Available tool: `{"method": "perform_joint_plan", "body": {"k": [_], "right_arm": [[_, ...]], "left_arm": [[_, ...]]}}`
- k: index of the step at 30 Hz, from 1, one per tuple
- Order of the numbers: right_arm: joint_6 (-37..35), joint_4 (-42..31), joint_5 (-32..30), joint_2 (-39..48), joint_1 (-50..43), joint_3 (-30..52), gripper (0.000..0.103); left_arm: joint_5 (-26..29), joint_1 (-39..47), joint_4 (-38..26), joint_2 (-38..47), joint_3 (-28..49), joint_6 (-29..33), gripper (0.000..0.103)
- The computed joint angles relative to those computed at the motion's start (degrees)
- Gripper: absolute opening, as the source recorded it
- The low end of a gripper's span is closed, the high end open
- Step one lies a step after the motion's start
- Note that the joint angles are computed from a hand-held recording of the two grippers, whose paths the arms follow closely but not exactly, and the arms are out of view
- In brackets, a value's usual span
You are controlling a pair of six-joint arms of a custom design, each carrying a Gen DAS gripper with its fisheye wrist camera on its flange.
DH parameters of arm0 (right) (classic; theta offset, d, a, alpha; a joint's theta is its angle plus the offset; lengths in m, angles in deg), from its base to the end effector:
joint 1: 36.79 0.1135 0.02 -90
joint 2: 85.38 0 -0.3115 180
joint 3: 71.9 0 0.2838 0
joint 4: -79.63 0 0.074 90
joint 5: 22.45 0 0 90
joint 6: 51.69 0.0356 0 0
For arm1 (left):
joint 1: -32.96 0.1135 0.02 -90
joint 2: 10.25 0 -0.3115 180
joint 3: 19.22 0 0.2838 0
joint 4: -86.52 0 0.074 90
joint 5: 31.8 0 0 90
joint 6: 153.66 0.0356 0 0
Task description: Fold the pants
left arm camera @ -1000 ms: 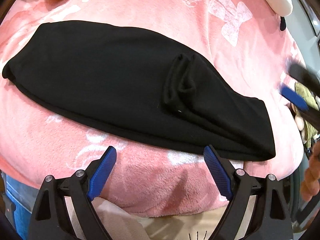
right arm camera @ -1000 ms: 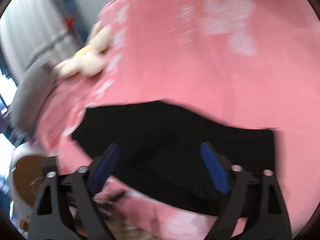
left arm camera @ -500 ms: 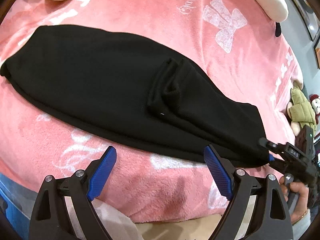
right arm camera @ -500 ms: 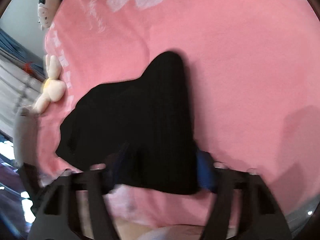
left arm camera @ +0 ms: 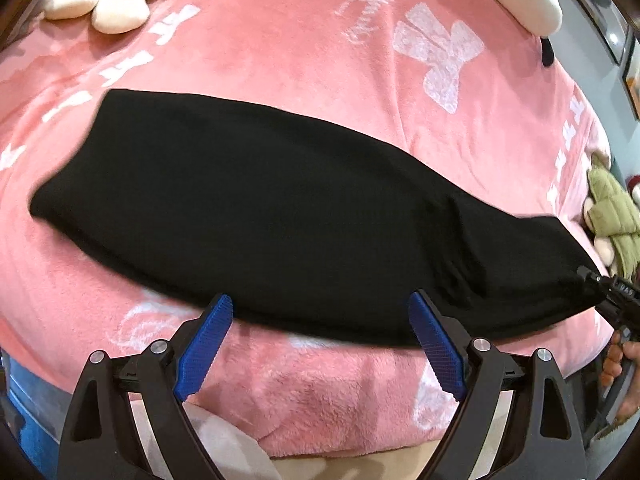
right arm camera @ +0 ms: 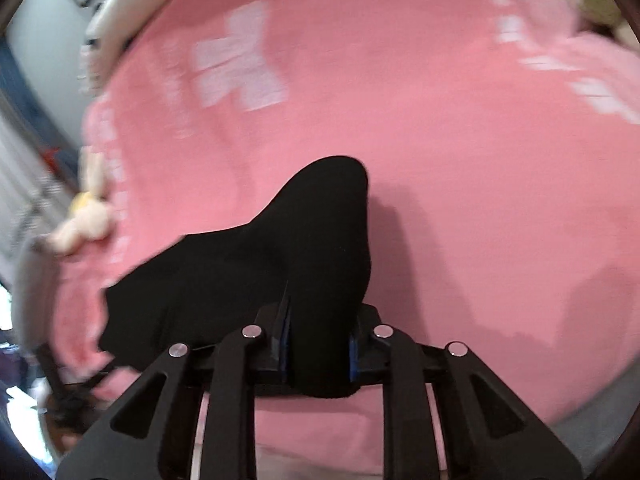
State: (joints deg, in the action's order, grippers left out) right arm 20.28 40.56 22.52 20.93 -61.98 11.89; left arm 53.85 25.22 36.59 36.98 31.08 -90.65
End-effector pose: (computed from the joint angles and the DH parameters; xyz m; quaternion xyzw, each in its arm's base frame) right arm 0.3879 -0.1546 0.2165 -0.0379 0.8997 0.2616 0.3475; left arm 0.1656 -0.0198 0.2775 -0.1691 0.9139 -0.0760 0.3612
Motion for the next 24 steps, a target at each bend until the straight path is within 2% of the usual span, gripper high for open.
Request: {"method": "perform_joint_plan", "body": {"k": [2,4,6,7,8,9,12,14,16,18,20,24], "right_arm": [[-4.25,-3.13,4.37,4.41,-0.81,2.3,0.042],[-2.5,1.23,4.92,1.23,-1.93,-1.49,0.047],[-0.25,11.65,10.43,-8.62,-0.81,-9.97,0.05],[-0.7,13.11,9.95,-11.98,-0.06,-12.11,0.051],[-2.26,11.7,7.48,-14.04,0.74,-12.72,0.051],[-5.14,5.89,4.38,-15.66,3.63,-11.82,0.051],[-9.7,-3.42,3.7,-16.52,14.42,-11.25,0.05],[-9.65,-2.72,6.69,-15.66,20.84,-11.85,0.049],[-9.81,1.29,14.6,-14.61,27.65,-13.14,0.049],[-9.15,1.52,19.59,-10.32,31.82,-11.22,0.042],[-9.15,-0.18,21.0,-8.9,33.24,-11.24,0.01],[-8.17,-3.58,15.81,-13.5,32.6,-10.2,0.008]], "left_arm": [[-2.31,-2.94,0.17,1.41,0.18,-0.27,0.087],[-5.18,-5.44,0.16,2.33,0.41,0.09,0.087],[-6.9,-7.04,0.39,2.72,0.29,0.4,0.087],[-7.49,-7.57,0.41,2.87,0.22,0.33,0.087],[-7.7,-7.74,0.42,2.75,0.15,0.35,0.087],[-7.33,-7.53,0.71,2.45,-0.07,0.45,0.087],[-5.96,-6.3,1.07,2.72,-0.05,0.53,0.087],[-5.21,-5.67,0.61,3.0,0.16,0.09,0.087],[-4.44,-5.05,-0.18,2.52,0.11,-0.31,0.087],[-3.31,-4.16,-0.73,2.56,0.23,-0.05,0.087],[-2.35,-3.34,-0.46,2.33,0.13,0.65,0.087],[-0.02,-1.63,0.33,1.87,-0.38,0.81,0.087]]}}
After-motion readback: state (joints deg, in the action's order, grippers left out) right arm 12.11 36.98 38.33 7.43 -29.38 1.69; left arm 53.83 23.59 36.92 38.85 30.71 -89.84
